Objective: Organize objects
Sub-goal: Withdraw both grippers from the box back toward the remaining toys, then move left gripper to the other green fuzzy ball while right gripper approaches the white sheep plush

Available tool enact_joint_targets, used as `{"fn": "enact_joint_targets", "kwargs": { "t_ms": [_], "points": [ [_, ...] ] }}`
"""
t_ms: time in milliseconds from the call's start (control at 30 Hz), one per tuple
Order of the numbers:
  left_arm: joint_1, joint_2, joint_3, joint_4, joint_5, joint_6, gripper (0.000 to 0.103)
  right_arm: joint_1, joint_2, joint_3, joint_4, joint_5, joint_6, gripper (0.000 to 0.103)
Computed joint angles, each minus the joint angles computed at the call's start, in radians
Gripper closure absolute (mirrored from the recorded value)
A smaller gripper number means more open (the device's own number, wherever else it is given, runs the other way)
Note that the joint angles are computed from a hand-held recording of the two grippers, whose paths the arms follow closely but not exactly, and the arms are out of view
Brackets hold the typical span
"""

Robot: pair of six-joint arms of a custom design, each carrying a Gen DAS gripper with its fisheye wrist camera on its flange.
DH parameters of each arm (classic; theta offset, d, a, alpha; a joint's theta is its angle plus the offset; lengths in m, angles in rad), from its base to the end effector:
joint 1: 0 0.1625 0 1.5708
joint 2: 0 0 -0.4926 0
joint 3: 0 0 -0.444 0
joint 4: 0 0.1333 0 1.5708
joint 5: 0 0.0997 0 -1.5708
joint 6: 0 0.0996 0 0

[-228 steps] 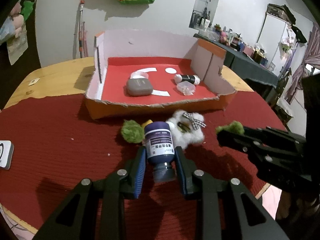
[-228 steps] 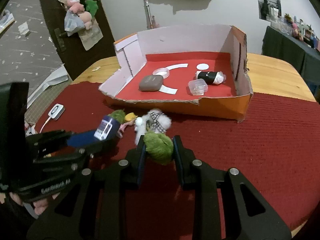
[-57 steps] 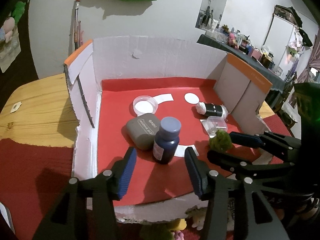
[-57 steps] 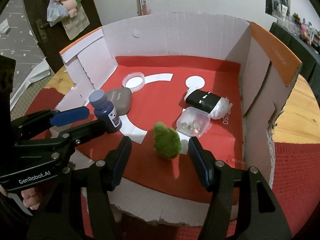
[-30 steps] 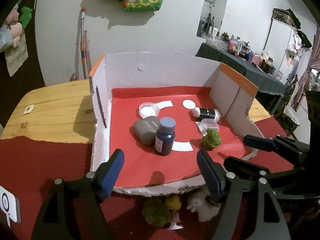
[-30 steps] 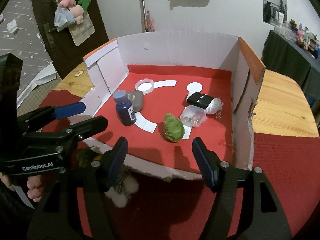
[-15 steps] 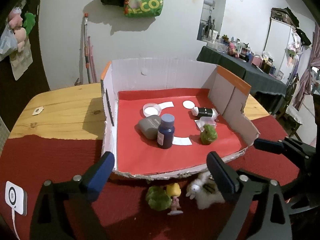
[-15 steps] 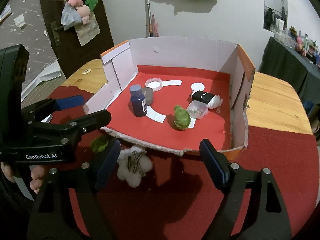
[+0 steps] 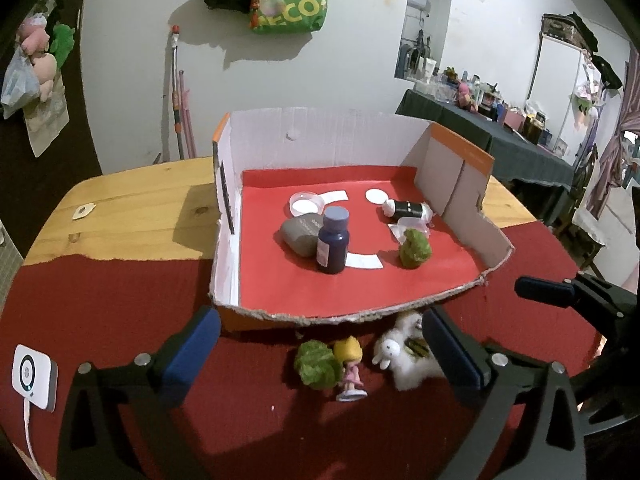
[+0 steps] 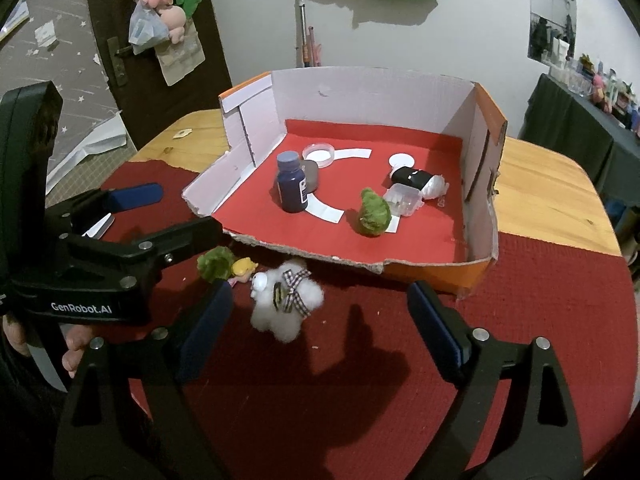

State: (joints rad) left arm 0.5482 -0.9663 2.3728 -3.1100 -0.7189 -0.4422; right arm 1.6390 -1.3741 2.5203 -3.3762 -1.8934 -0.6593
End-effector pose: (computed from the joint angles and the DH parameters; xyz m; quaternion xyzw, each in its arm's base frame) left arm -0.2841 -0.4175 0.0780 0.2338 0.8785 -0.3206 0.2662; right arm 0.1298 -0.4079 0.2274 0.2837 -0.8913 0.2614 0.2384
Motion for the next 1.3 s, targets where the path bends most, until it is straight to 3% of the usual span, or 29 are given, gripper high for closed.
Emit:
{"fn": "enact_joint_targets", "kwargs": {
  "t_ms": [1067, 1133, 1200, 1300],
  "points": [
    [-0.005, -0.02, 0.062, 0.081, -0.001, -0.12, 0.002, -0.037, 0.0, 0.065, -0.049, 0.011, 0.003, 0.014],
    [0.001, -0.018, 0.06, 0.085, 0.001, -0.118, 0.009, -0.039, 0.009, 0.065, -0.061, 0.013, -0.004, 0.019],
    [0.009, -0.016, 0.057, 0.088, -0.008, -0.112, 0.016, -0.042, 0.019, 0.061, -0.062, 0.014, -0.006, 0.036],
    [0.024, -0.011, 0.051, 0.093, -0.02, -0.101, 0.025, -0.048, 0.036, 0.051, -0.053, 0.019, 0.0, 0.044]
  ]
}}
